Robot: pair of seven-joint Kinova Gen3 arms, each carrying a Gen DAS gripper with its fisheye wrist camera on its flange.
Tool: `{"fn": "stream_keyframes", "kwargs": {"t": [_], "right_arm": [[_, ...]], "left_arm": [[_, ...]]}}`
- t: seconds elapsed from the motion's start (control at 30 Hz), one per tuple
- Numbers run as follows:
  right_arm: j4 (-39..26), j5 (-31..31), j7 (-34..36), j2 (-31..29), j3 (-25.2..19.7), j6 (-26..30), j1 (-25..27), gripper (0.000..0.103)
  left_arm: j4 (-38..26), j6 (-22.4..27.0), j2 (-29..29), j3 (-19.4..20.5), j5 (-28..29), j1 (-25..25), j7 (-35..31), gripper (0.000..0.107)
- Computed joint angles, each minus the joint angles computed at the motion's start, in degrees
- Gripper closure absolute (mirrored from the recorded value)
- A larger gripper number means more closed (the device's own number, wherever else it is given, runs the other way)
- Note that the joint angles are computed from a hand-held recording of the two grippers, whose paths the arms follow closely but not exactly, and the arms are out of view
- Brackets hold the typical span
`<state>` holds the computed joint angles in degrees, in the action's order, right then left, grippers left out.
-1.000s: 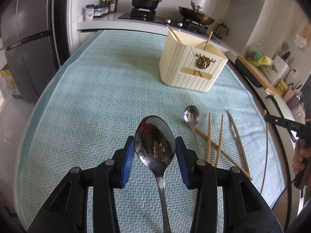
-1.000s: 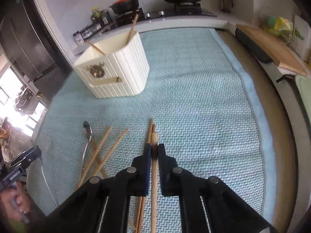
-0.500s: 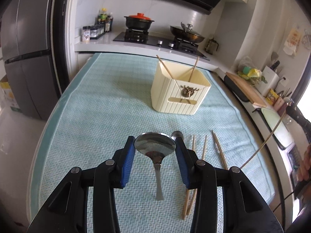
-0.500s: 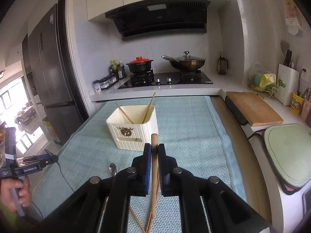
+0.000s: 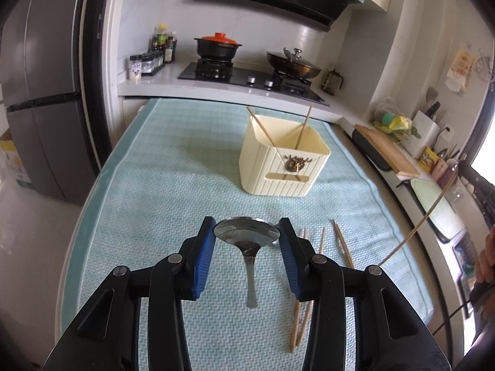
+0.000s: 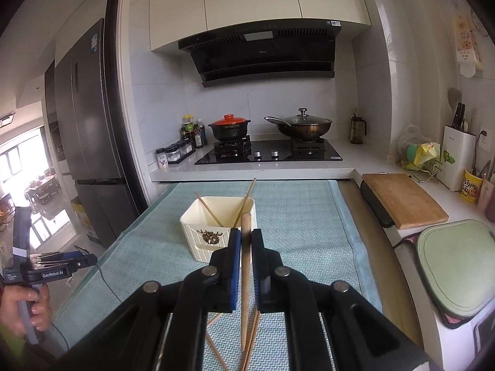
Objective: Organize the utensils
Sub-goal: 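Lower the spoon and chopstick into the cream holder and open both grippers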
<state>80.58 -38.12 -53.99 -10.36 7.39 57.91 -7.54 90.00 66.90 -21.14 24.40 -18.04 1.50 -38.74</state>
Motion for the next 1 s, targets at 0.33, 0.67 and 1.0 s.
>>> {"fn": "stream_keyframes", "kwargs": {"t": [0.33,0.67,1.0], "right_arm": [[-8.0,-0.1,-2.0,3.9,-2.3,-0.2,0.5,0.096],[-24.4,7.4,-9.8,13.8,-10.4,-4.6,-2.6,0.096],[-33.8,12.3,-15.1,25.1,-15.9,-6.8,-5.3,0.096]], "left_arm": [[-11.1,1.0,3.1,-8.2,3.9,0.5,-9.7,0.066],[-30.2,0.5,14.1,-7.1,-4.2,1.2,-14.2,0.066],[-36.9,-1.7,25.3,-14.5,-1.6,6.0,-18.6,0.066]]}}
